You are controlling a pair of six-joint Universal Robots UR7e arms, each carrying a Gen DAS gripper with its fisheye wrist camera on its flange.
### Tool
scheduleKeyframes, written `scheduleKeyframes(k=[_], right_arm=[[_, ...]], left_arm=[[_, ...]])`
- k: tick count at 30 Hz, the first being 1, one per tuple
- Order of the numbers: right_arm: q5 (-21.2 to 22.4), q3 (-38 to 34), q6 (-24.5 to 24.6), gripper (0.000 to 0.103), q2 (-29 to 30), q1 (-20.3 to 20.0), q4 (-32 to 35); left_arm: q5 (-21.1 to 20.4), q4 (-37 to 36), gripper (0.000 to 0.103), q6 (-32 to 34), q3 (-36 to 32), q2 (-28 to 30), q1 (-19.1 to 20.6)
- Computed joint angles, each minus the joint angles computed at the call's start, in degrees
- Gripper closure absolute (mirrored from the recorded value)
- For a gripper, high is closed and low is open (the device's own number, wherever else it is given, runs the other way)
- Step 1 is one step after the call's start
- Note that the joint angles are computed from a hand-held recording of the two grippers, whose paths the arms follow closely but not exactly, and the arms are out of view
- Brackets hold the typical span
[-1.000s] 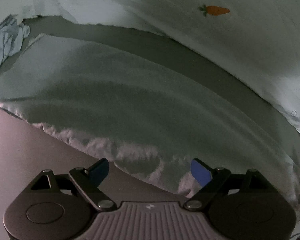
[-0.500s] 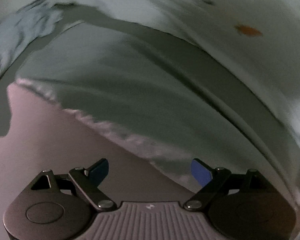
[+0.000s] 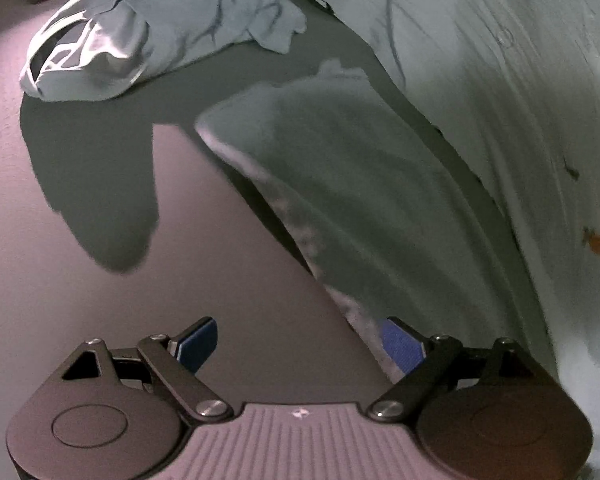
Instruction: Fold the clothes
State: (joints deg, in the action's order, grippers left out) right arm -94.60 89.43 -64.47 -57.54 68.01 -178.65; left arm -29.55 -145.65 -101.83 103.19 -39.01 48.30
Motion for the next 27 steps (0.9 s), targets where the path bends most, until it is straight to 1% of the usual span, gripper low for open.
scheduleKeyframes(k=[1, 2, 3, 4, 5, 6, 7, 8, 9, 10, 11, 12, 13, 14, 15, 16, 17, 19, 20, 22, 23, 24, 25, 26, 27], right_arm=[[0.3, 3.0, -3.5, 0.021, -0.9, 0.1, -1.5], [0.5, 5.6, -7.9, 0.019, -1.1, 0.3, -4.4], [0.7, 7.8, -13.0, 0.019, -0.9, 0.4, -8.3], [1.1, 10.0, -19.0, 0.019, 0.1, 0.4, -13.6], [1.4, 11.3, -24.4, 0.019, 1.5, 0.3, -18.8], [1.3, 11.6, -28.1, 0.019, 3.1, 0.3, -22.3], [0.4, 11.3, -30.2, 0.019, 4.5, 0.7, -24.4], [-0.7, 10.6, -31.4, 0.019, 5.9, 1.2, -25.8], [-1.3, 9.9, -32.4, 0.022, 7.1, 1.5, -27.3], [-1.5, 9.3, -33.3, 0.032, 8.1, 1.9, -28.6], [-2.4, 8.8, -34.7, 0.049, 9.0, 2.3, -29.9], [-3.7, 8.2, -36.4, 0.093, 9.8, 2.7, -31.0], [-5.1, 7.7, -38.2, 0.097, 10.7, 3.2, -32.2], [-5.2, 7.4, -39.1, 0.098, 11.1, 3.3, -32.7], [-4.8, 7.8, -39.1, 0.098, 10.7, 3.3, -33.1], [-4.9, 8.5, -38.6, 0.098, 10.0, 3.3, -33.6], [-5.9, 9.1, -37.8, 0.099, 9.2, 3.5, -33.3], [-8.8, 10.1, -36.0, 0.099, 7.6, 4.0, -31.5], [-10.4, 10.4, -36.8, 0.098, 7.2, 4.2, -30.9], [-13.8, 10.7, -40.7, 0.097, 7.3, 4.4, -30.3], [-15.0, 11.1, -42.1, 0.094, 7.3, 4.6, -30.3], [-15.7, 10.7, -41.8, 0.080, 7.6, 5.1, -29.6], [-16.1, 10.5, -39.5, 0.055, 7.4, 5.8, -28.2], [-16.1, 10.6, -36.3, 0.046, 6.6, 6.5, -25.7], [-15.7, 10.7, -33.2, 0.042, 5.8, 7.2, -22.7]], left_arm=[[0.0, -2.5, 0.013, 2.4, 0.9, -0.4, 0.6], [-0.1, -4.7, 0.013, 4.9, 1.3, -0.6, 1.3], [-0.3, -7.5, 0.013, 8.3, 1.6, -0.6, 2.1], [-0.5, -10.7, 0.013, 12.3, 1.8, -0.3, 3.0], [-0.9, -14.2, 0.010, 15.7, 1.8, 0.0, 3.8], [-1.3, -17.3, 0.005, 18.9, 1.7, 0.3, 4.6], [-0.6, -22.0, 0.006, 22.6, 1.6, 1.1, 5.0], [-0.1, -24.8, 0.007, 25.3, 1.3, 1.6, 5.3], [0.5, -25.2, 0.010, 28.1, 0.3, 2.0, 6.0], [1.2, -23.4, 0.019, 29.3, -0.9, 2.1, 6.7], [1.4, -22.7, 0.020, 30.0, -1.7, 2.2, 7.1], [2.4, -24.2, 0.029, 31.5, -2.2, 2.6, 7.3], [3.3, -23.4, 0.062, 32.1, -3.0, 2.7, 7.6], [3.6, -20.1, 0.092, 30.8, -3.5, 2.2, 8.1], [4.1, -19.1, 0.094, 30.1, -3.7, 2.0, 8.8], [3.7, -20.5, 0.094, 30.0, -3.4, 1.7, 9.1], [3.2, -24.3, 0.094, 31.1, -2.5, 1.6, 9.3], [3.2, -27.1, 0.094, 31.7, -0.7, 1.0, 9.2], [3.3, -27.9, 0.094, 32.5, -0.1, 0.9, 9.0], [4.1, -29.2, 0.094, 35.0, 0.6, 1.1, 8.6], [4.6, -30.1, 0.094, 36.9, 0.8, 1.3, 8.3], [5.7, -29.8, 0.094, 38.8, 0.4, 1.7, 8.2], [6.5, -28.7, 0.093, 40.0, 0.0, 1.8, 8.1], [6.2, -29.3, 0.089, 40.2, 0.1, 1.9, 8.2], [5.9, -30.0, 0.088, 40.3, 0.2, 1.9, 8.3]])
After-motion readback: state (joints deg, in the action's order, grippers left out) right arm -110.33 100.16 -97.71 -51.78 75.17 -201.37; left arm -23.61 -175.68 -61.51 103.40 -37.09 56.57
